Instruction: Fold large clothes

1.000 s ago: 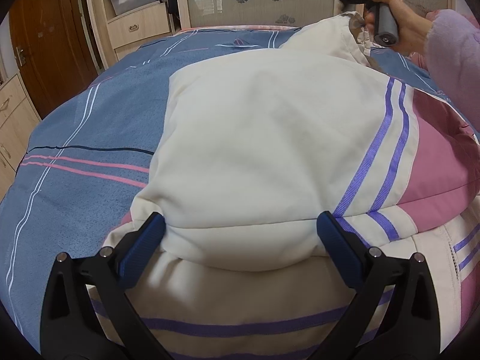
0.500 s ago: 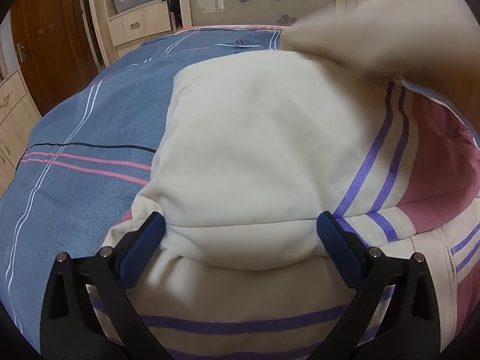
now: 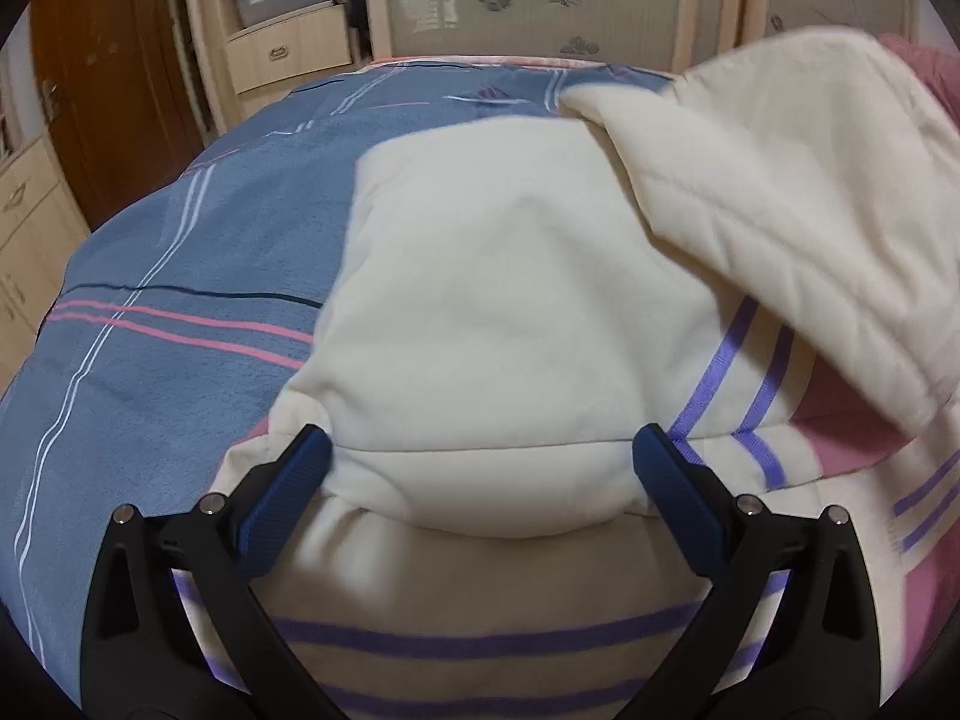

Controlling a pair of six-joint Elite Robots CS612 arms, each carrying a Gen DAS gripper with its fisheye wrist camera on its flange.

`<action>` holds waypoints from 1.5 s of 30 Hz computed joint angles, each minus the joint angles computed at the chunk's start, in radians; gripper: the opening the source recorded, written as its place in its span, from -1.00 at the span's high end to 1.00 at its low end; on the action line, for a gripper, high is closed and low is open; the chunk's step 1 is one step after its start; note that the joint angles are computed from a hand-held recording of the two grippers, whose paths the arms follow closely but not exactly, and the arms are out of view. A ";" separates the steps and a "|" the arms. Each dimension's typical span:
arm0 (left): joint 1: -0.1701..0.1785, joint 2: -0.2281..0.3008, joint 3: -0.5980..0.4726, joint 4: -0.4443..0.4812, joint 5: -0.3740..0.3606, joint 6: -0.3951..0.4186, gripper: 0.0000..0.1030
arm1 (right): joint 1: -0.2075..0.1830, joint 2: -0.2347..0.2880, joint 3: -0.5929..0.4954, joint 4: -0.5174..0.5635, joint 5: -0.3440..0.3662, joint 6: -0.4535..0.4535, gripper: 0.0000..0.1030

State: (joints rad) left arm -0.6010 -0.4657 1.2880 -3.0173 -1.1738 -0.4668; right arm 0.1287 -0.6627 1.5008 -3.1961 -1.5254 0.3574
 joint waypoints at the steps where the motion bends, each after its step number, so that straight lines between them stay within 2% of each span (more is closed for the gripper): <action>1: 0.003 -0.015 0.020 -0.026 -0.028 -0.022 -0.96 | -0.005 0.014 -0.029 0.035 0.015 0.014 -0.95; 3: 0.009 -0.037 0.064 -0.148 -0.098 -0.013 -0.96 | -0.026 0.035 -0.061 0.065 0.124 0.059 -0.04; 4: 0.007 -0.045 0.078 -0.189 -0.105 -0.003 -0.96 | -0.035 0.031 -0.054 0.069 0.167 0.102 0.72; 5: 0.002 -0.055 0.094 -0.229 -0.095 0.011 -0.96 | -0.050 0.024 -0.033 0.036 0.247 0.167 0.76; 8: -0.008 -0.078 0.128 -0.319 -0.088 0.071 -0.96 | -0.083 -0.002 0.056 -0.140 0.424 0.266 0.79; 10: -0.007 -0.095 0.151 -0.383 -0.142 0.097 -0.96 | -0.092 -0.025 0.128 -0.255 0.463 0.297 0.79; 13: 0.001 -0.113 0.171 -0.435 -0.281 0.109 -0.96 | -0.094 -0.036 0.222 -0.377 0.494 0.304 0.79; 16: -0.004 -0.101 0.142 -0.380 -0.361 0.146 -0.96 | -0.087 -0.011 0.266 -0.391 0.484 0.293 0.80; 18: -0.015 -0.085 0.111 -0.320 -0.358 0.163 -0.96 | -0.094 0.007 0.280 -0.433 0.508 0.351 0.79; 19: -0.019 -0.070 0.085 -0.274 -0.372 0.165 -0.96 | -0.099 0.008 0.285 -0.437 0.514 0.368 0.74; 20: -0.019 -0.056 0.061 -0.234 -0.395 0.161 -0.96 | -0.103 -0.002 0.301 -0.435 0.514 0.366 0.62; 21: -0.018 -0.045 0.041 -0.202 -0.415 0.158 -0.96 | -0.105 -0.016 0.316 -0.422 0.496 0.341 0.51; 22: -0.019 -0.030 0.012 -0.146 -0.432 0.157 -0.96 | -0.105 -0.031 0.329 -0.411 0.472 0.317 0.29; 23: -0.023 -0.016 -0.014 -0.088 -0.413 0.159 -0.96 | -0.103 -0.051 0.349 -0.405 0.429 0.288 0.11; 24: -0.029 -0.007 -0.031 -0.043 -0.383 0.152 -0.96 | -0.102 -0.066 0.363 -0.406 0.387 0.267 0.10; 26: -0.019 0.019 -0.069 0.016 -0.411 0.095 -0.96 | -0.102 -0.094 0.389 -0.439 0.299 0.242 0.10; 29: -0.007 0.033 -0.087 0.022 -0.442 0.070 -0.96 | -0.101 -0.114 0.382 -0.477 0.222 0.196 0.11; 30: -0.007 0.034 -0.088 0.022 -0.441 0.072 -0.96 | -0.102 -0.120 0.379 -0.479 0.218 0.176 0.11; 33: -0.012 0.035 -0.081 0.007 -0.415 0.083 -0.96 | -0.087 -0.122 0.319 -0.464 0.243 0.102 0.11; 35: -0.014 0.037 -0.077 -0.010 -0.409 0.080 -0.96 | -0.066 -0.112 0.248 -0.405 0.244 0.031 0.11; 37: -0.013 0.039 -0.074 -0.022 -0.415 0.071 -0.96 | -0.050 -0.098 0.194 -0.369 0.241 -0.002 0.11; 38: -0.013 0.042 -0.077 -0.023 -0.417 0.070 -0.96 | -0.044 -0.086 0.155 -0.331 0.261 -0.016 0.11; 40: -0.013 0.042 -0.072 -0.033 -0.420 0.073 -0.96 | -0.043 -0.062 0.088 -0.221 0.354 -0.049 0.11; 41: -0.013 0.043 -0.073 -0.036 -0.420 0.074 -0.96 | -0.038 -0.049 0.049 -0.133 0.390 -0.082 0.11; 42: -0.013 0.042 -0.068 -0.041 -0.420 0.076 -0.96 | -0.031 -0.038 0.017 -0.056 0.384 -0.119 0.11; 43: -0.015 0.037 -0.052 -0.053 -0.416 0.077 -0.96 | -0.020 -0.031 -0.003 -0.019 0.337 -0.138 0.11; 45: -0.016 0.031 -0.042 -0.058 -0.413 0.078 -0.96 | 0.003 -0.011 -0.037 0.022 0.174 -0.186 0.11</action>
